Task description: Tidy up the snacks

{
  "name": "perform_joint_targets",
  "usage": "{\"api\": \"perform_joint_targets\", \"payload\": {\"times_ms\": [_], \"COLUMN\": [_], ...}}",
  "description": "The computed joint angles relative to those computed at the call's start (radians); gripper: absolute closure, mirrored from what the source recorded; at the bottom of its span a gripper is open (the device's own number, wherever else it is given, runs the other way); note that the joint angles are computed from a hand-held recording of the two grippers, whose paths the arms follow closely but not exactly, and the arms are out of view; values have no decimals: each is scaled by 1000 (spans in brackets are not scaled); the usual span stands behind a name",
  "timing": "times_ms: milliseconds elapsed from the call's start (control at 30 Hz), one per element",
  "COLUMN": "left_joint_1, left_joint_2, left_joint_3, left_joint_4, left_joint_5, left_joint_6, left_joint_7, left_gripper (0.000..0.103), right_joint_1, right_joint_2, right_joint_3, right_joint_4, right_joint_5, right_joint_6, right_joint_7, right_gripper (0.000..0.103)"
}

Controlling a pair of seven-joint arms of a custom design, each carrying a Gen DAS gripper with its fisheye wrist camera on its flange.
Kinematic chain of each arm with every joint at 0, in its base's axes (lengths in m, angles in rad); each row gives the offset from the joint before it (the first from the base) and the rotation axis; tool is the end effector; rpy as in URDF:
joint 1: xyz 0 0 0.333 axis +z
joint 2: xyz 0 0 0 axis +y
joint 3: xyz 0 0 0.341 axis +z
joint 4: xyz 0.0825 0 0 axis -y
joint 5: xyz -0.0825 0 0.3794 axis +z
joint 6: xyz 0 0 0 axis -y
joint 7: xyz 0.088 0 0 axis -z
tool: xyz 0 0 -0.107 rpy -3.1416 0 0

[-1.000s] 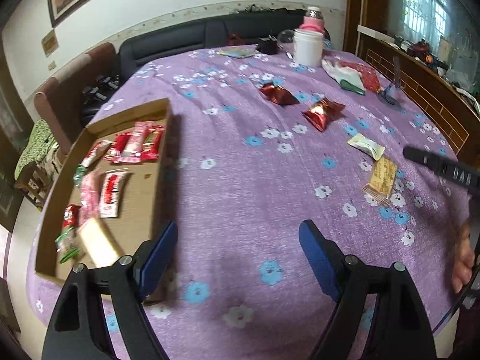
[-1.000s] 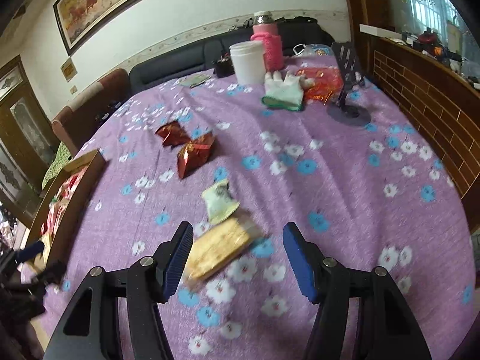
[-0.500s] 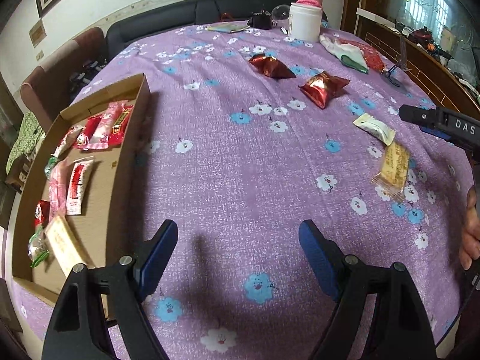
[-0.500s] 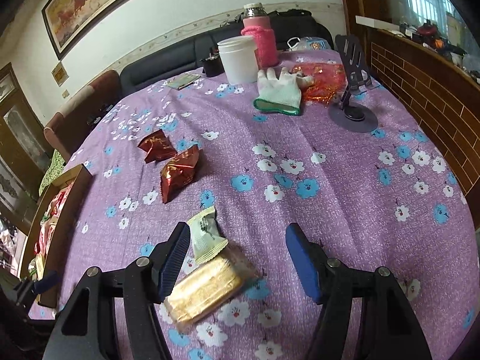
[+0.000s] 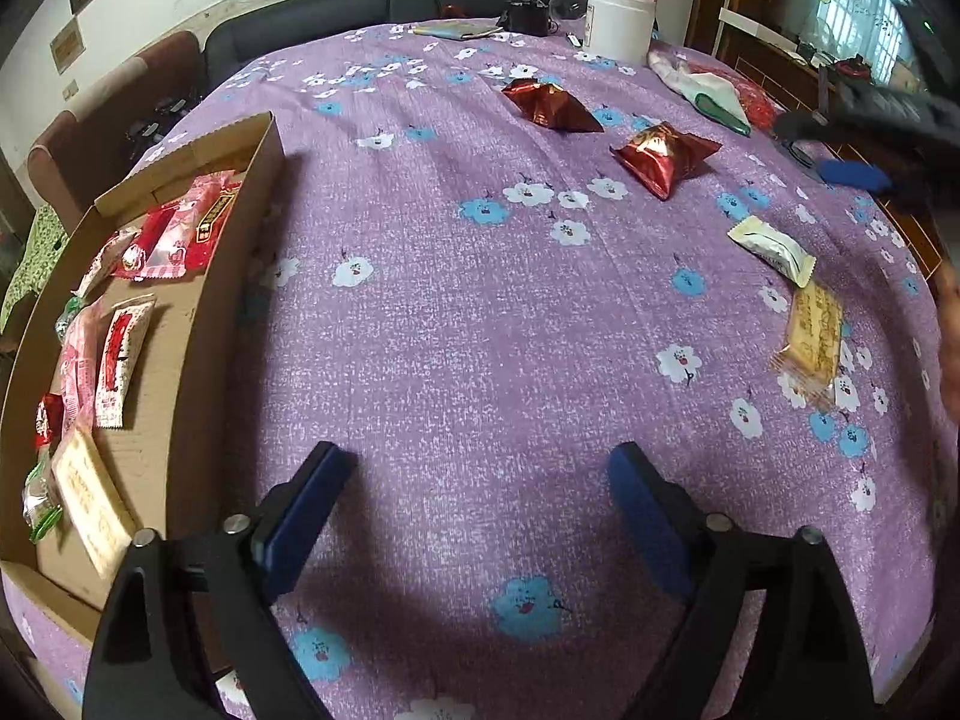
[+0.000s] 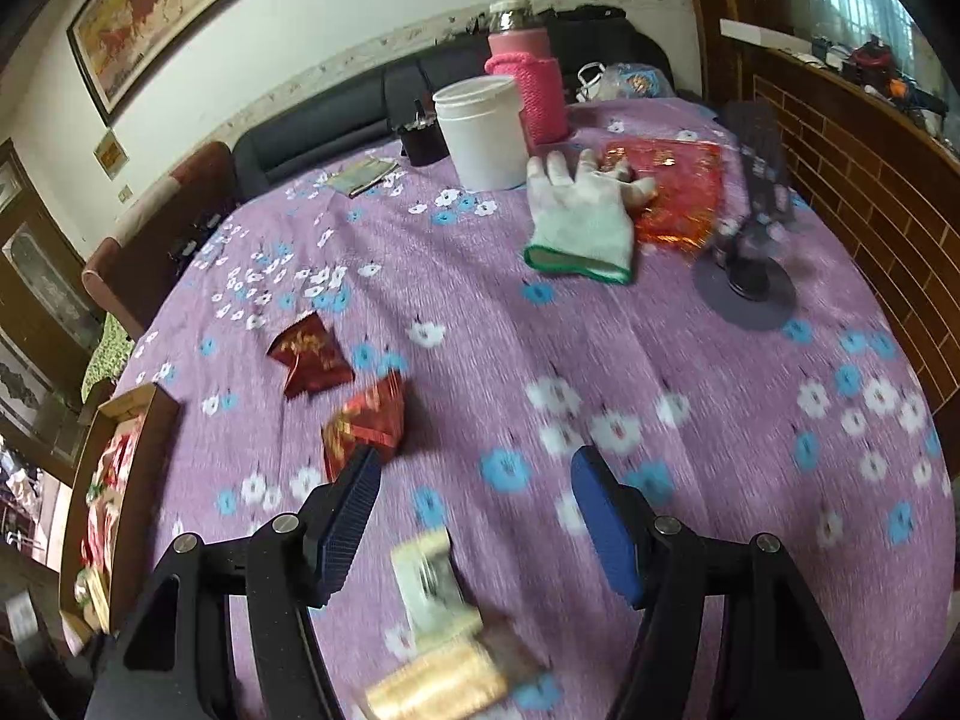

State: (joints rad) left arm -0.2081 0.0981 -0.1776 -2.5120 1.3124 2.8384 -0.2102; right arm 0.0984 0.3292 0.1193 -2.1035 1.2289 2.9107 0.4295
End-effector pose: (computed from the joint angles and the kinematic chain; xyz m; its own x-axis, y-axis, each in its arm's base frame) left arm 0.4030 -0.2186 0.2767 0.1700 -0.9853 -0.0131 -0.8542 -0.1408 -0.5005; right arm 0.5932 0.0691 0.3128 0.2642 -0.9295 -0.2573 -0.8168 -0.0738 -0.5721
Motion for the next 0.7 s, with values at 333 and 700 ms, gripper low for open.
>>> {"api": "perform_joint_targets", "payload": {"times_ms": [333,700], "left_joint_1": [-1,-6], "left_joint_2": [22,16], "left_joint_3": [8,1], "left_joint_4": [13,7], "left_joint_5": [56,83], "left_joint_6": [40,34], "left_joint_7": [-1,-32], "left_gripper": [0,0], "right_joint_1": [120,-51], "right_joint_2": [181,1], "right_joint_3": [-77,83], "right_joint_4": [194,22], "right_joint_5": [-506,-223], "right_joint_6": [-78,-315], "right_joint_7": [464,-12], "right_gripper": [47,62]}}
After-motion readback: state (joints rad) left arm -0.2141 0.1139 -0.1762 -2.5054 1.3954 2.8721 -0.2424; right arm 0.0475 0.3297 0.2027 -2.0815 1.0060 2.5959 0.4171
